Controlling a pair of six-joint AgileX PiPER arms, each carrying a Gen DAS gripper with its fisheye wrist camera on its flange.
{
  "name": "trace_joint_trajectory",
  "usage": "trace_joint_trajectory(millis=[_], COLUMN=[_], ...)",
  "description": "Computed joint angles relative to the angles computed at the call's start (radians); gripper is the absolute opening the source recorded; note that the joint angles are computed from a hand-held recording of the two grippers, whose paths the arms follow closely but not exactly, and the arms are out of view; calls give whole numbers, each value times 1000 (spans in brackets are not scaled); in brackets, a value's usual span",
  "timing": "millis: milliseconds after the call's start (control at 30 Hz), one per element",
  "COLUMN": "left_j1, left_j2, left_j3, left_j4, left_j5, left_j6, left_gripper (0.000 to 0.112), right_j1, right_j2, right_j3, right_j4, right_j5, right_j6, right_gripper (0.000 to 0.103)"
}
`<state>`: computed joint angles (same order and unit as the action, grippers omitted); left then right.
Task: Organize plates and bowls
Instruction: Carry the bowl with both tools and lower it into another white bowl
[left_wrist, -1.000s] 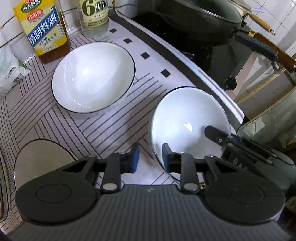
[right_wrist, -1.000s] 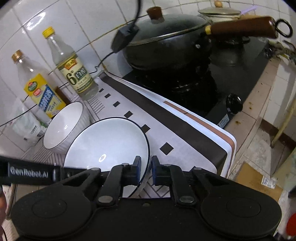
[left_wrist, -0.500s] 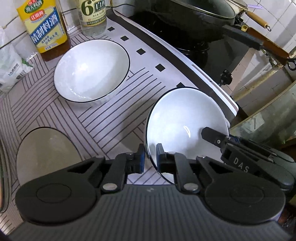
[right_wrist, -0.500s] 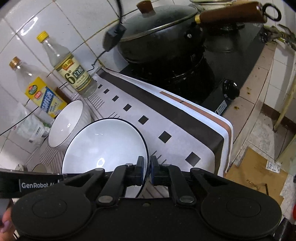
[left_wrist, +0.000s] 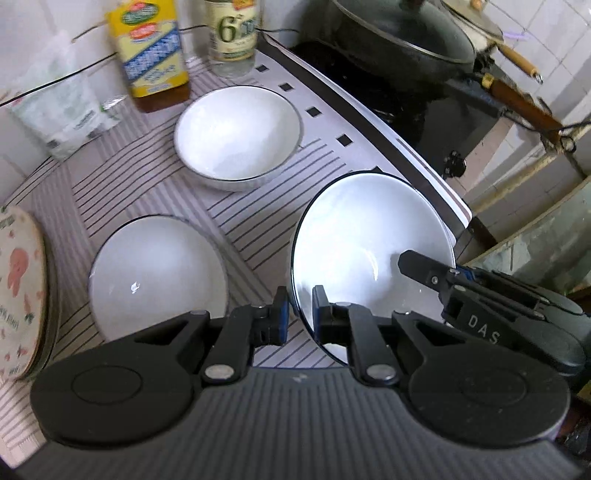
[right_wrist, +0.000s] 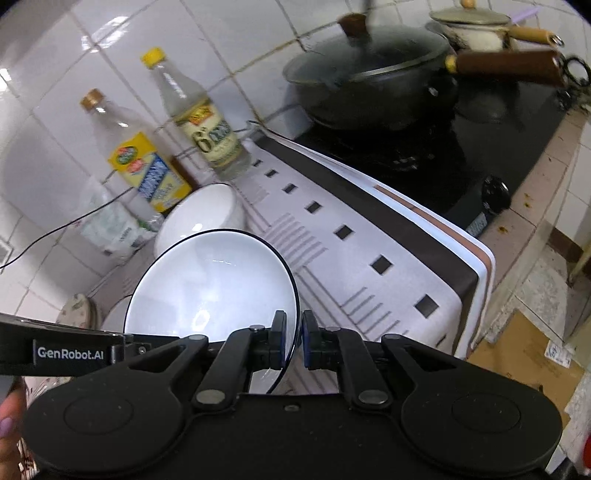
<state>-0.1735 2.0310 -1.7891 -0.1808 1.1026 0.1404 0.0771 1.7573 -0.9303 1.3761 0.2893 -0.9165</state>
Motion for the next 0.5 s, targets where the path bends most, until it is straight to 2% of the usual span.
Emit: trace_joint_trajectory(millis=[133,267,500], left_j1=[43,95,171], left_j2=[-74,-129,-151], left_j3=[60,101,92], left_j4=[-9,4,43], left_j5=[-10,-13,10], left_j6=[7,0,-3], left_gripper=[11,11,11], right_j1=[16,75,143], right_j2=[-35,-54,-2], right_j3=[-23,-54,-160], right_j4=[-74,-120,-150], right_j5=[32,16,64], right_j6=[41,46,36], right_gripper=[13,13,14])
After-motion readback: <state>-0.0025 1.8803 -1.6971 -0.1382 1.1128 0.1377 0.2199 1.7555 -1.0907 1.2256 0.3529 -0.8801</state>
